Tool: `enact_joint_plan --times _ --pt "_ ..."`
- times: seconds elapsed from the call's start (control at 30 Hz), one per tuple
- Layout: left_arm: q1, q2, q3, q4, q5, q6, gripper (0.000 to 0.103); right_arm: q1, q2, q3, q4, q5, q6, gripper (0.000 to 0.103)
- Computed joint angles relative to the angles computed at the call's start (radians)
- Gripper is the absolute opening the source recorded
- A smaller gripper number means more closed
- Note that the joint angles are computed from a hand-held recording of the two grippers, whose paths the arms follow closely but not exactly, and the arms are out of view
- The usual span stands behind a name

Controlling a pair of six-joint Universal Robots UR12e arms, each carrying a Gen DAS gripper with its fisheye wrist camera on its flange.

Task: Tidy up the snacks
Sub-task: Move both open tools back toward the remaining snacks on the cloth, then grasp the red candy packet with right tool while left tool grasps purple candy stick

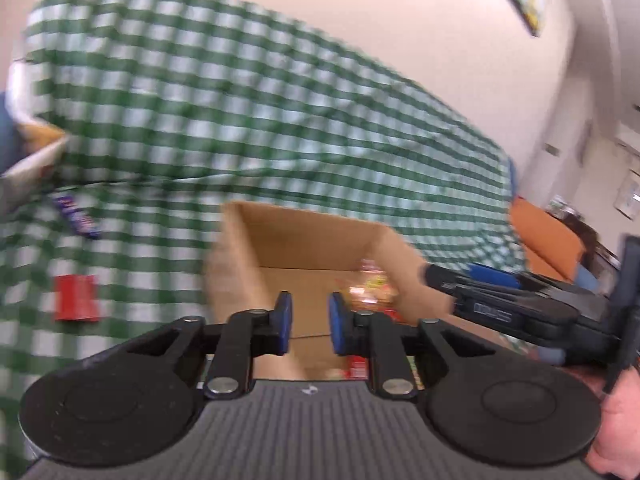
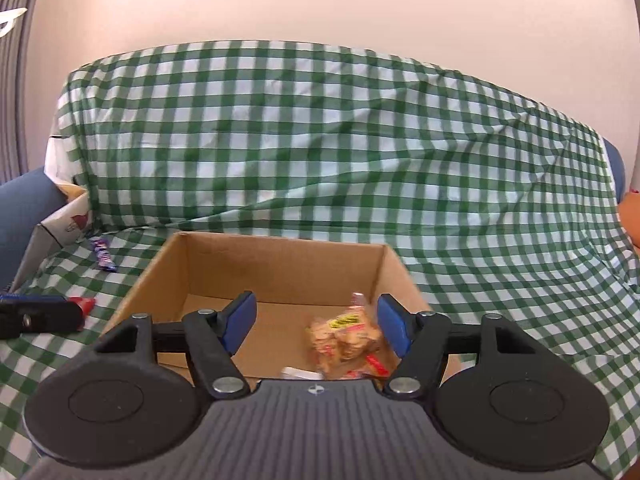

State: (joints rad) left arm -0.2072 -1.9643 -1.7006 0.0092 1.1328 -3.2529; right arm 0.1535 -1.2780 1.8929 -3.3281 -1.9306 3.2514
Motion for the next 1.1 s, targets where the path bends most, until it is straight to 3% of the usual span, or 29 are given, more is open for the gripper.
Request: enact_joint_plan --times 0.13,0.4,0.57,0.73,0.9,1.03,1.1 --pt "0.043 0.014 -0.006 -0.035 0.071 -0.069 0.008 0.034 0.019 -0.019 -0.021 0.01 -0.014 0.066" --pt "0.122 -0.014 0.044 -0.075 0.144 -0.179 0.008 0.126 0.069 -0.073 -0.078 0.035 -0.076 0.035" --pt "0.14 -0.045 0.086 -0.084 0.203 -0.21 0.008 0.164 0.133 -0.157 -0.089 0.083 -0.063 0.034" --pt "0.146 -0.073 0.12 -0.088 0.233 -0.201 0.008 0.185 0.211 -0.267 -0.021 0.153 -0.054 0.034" --pt "0.14 -0.094 0.145 -0.088 0.278 -0.131 0.008 0.198 0.311 -0.401 0.107 0.121 -0.008 0.042" --pt "0.144 -0.111 0.165 -0.091 0.289 -0.122 0.008 0.195 0.376 -0.501 0.261 0.13 0.044 0.067" --pt "0.145 -0.121 0.178 -0.098 0.295 -0.124 0.009 0.195 0.411 -0.55 0.322 0.133 0.047 0.073"
